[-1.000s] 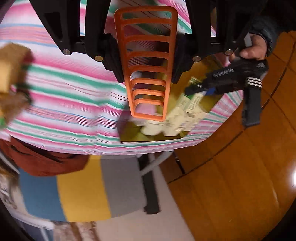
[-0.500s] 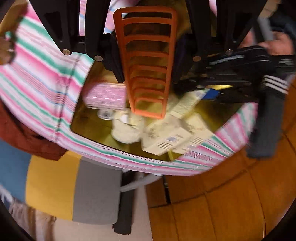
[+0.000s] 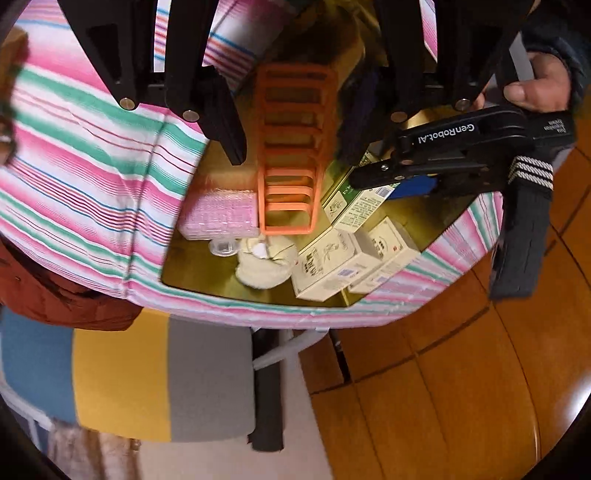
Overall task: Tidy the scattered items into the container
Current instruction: 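Move both tools back to the yellow sponges and snack bag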
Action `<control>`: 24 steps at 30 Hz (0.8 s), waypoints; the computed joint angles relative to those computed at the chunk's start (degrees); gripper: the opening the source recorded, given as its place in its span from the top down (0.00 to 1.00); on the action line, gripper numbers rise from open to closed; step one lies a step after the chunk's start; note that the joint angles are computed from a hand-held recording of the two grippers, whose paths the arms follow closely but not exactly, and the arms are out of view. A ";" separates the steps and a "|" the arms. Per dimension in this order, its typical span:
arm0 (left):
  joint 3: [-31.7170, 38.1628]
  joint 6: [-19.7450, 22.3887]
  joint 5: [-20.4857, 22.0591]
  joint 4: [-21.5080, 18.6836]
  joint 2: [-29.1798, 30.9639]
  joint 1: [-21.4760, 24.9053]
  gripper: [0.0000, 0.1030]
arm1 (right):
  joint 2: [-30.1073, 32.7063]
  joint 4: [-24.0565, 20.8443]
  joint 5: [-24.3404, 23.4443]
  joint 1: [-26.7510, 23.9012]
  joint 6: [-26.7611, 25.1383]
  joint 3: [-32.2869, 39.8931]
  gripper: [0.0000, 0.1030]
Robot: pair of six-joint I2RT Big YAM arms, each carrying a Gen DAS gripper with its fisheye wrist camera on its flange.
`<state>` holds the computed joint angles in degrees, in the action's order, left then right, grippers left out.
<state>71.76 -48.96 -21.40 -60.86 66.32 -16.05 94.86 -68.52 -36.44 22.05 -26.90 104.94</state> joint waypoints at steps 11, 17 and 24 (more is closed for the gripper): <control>3.78 4.68 -10.45 4.60 1.31 -11.04 0.57 | -5.45 9.35 -4.74 -9.68 11.42 -6.98 0.32; 8.22 10.15 -5.75 7.87 6.21 -15.17 0.57 | -5.04 10.62 -4.22 -17.00 14.44 -8.38 0.28; 16.01 15.21 -1.02 7.63 15.01 -19.13 0.55 | -4.08 11.32 -3.29 -26.74 17.37 -8.51 0.26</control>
<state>87.78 -33.74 -22.42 -53.23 81.33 -35.18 90.78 -57.20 -39.73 -4.69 -9.53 96.43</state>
